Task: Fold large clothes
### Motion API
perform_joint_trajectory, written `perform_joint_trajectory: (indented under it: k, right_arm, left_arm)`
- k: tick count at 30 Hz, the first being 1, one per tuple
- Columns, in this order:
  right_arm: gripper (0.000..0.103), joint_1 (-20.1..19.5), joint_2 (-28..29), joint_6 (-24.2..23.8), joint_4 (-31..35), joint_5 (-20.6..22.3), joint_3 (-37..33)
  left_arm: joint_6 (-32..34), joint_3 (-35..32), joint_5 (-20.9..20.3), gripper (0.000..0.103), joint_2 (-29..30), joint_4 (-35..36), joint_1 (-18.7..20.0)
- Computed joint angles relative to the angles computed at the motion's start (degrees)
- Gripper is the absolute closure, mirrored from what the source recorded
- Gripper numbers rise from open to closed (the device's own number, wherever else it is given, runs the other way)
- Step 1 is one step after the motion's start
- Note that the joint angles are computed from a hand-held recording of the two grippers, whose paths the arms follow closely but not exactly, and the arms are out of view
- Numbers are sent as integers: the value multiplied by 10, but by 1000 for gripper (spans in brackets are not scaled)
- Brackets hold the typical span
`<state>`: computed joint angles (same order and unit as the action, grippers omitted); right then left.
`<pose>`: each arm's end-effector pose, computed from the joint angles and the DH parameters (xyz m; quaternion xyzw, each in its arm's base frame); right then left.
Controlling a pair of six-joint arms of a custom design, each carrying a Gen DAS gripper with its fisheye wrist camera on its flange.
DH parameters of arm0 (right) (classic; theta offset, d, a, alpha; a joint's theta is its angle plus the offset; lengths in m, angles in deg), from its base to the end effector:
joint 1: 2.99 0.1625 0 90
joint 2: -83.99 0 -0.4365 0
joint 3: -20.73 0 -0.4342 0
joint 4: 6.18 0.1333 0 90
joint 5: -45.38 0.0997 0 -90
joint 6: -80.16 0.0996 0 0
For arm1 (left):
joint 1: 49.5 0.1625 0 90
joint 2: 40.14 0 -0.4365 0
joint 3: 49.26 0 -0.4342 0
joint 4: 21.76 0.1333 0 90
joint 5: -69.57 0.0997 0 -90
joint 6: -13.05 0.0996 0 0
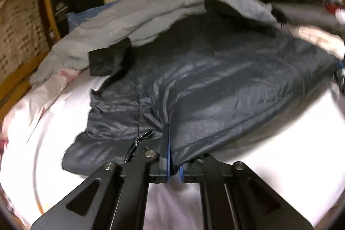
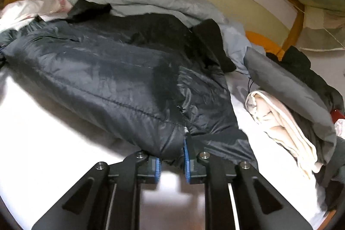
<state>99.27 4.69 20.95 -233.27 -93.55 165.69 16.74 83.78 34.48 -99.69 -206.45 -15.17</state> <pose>0.1320 -0.3333 0.2695 0.2354 -0.7411 0.3534 0.5201 -0.2573 -0.4358 0.1052 0.3582 0.7998 -0.3453 0.3358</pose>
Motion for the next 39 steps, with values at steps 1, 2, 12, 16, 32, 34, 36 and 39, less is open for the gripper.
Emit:
perform_joint_trajectory:
  k: [1,2,12,16,32,34,36,39]
  right_arm:
    - [86,19,-15,16,17,-16,12]
    - [86,32,-30,32,39,-26,22]
    - [67,108,-116,143,152,-89,60]
    - [53,101,-115,120,145,-81,29]
    - [13,-22,-52,136,239,11,-140]
    - [13,-42,-40,138,225,7,-139]
    - [13,-66,-46,155,234,9,-133]
    - [12,-104,-105,237,332,61,-114]
  left_arm:
    - [-36,12,-4,96,-24,29,-9]
    - [-73,28,-3,94,-50,53,-23]
    - [-200,77,8,70,-147,195,-69]
    - [-172,44,7,55,-133,173,-47]
    - [-39,-172,-67,32,-16,221,96]
    - [-39,-176,-73,31,-3,213,108]
    - [-48,-172,-83,28,4,200,122]
    - [-47,-160,-105,26,0,186,130]
